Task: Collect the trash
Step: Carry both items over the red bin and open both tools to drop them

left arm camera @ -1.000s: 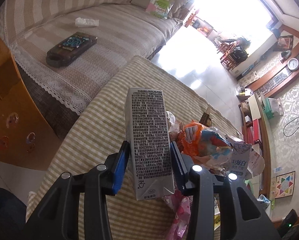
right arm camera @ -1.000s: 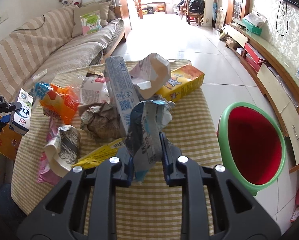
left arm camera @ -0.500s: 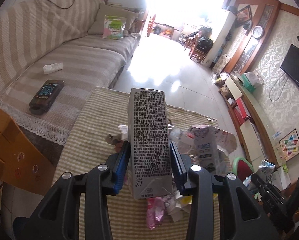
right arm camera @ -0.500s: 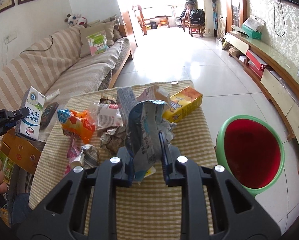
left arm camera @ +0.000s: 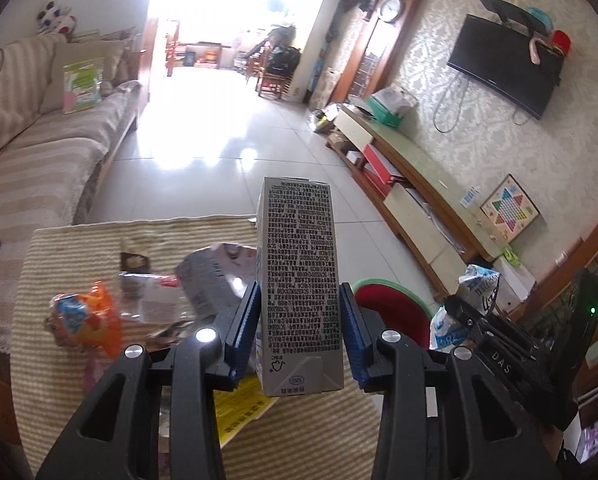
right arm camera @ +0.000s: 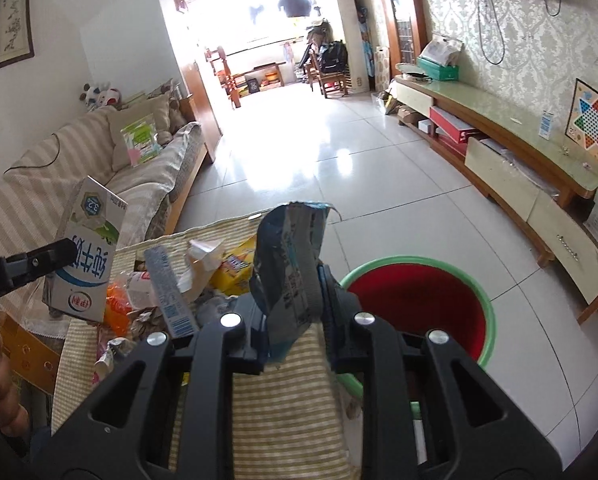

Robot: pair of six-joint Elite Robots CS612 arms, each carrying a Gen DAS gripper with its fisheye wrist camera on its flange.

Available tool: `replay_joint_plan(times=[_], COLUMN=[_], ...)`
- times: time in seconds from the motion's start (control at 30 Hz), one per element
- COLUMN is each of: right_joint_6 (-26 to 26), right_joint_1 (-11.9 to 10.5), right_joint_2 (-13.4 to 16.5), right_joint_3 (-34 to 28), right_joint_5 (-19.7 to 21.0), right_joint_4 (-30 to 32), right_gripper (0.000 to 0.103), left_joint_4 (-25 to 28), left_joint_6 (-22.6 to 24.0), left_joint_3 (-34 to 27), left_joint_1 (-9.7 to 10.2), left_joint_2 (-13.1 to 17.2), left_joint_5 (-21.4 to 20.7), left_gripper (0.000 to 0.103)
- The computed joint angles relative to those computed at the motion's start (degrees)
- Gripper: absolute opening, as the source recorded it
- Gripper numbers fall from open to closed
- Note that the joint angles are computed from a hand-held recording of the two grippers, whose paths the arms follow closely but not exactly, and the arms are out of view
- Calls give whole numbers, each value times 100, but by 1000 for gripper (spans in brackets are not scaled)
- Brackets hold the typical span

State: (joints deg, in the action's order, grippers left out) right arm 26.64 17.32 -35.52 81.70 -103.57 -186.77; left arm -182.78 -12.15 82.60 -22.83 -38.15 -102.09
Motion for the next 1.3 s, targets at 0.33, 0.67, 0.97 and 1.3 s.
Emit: replay_joint_plan(times=[0.33, 0.67, 0.97, 1.3], right_joint_6=[171, 408, 377, 293], right_joint_1=[-478, -749, -775, -730], right_joint_2=[-290, -168, -18, -41], right_joint_3=[603, 583, 462, 513], right_joint_5=[-50, 348, 620, 382], right_joint_4=[-167, 40, 278, 143], right_gripper=[21, 21, 23, 91], left_joint_4=[779, 1590, 2103, 1585], left_joint_6=[382, 212, -94, -827], left_joint_3=[-866, -1761, -2280, -2366], left_joint_1=[-445, -626, -613, -485], left_joint_2=[452, 952, 1245, 1352], left_joint_5=[-781, -1239, -1402, -1929], left_gripper=[37, 37, 46, 83])
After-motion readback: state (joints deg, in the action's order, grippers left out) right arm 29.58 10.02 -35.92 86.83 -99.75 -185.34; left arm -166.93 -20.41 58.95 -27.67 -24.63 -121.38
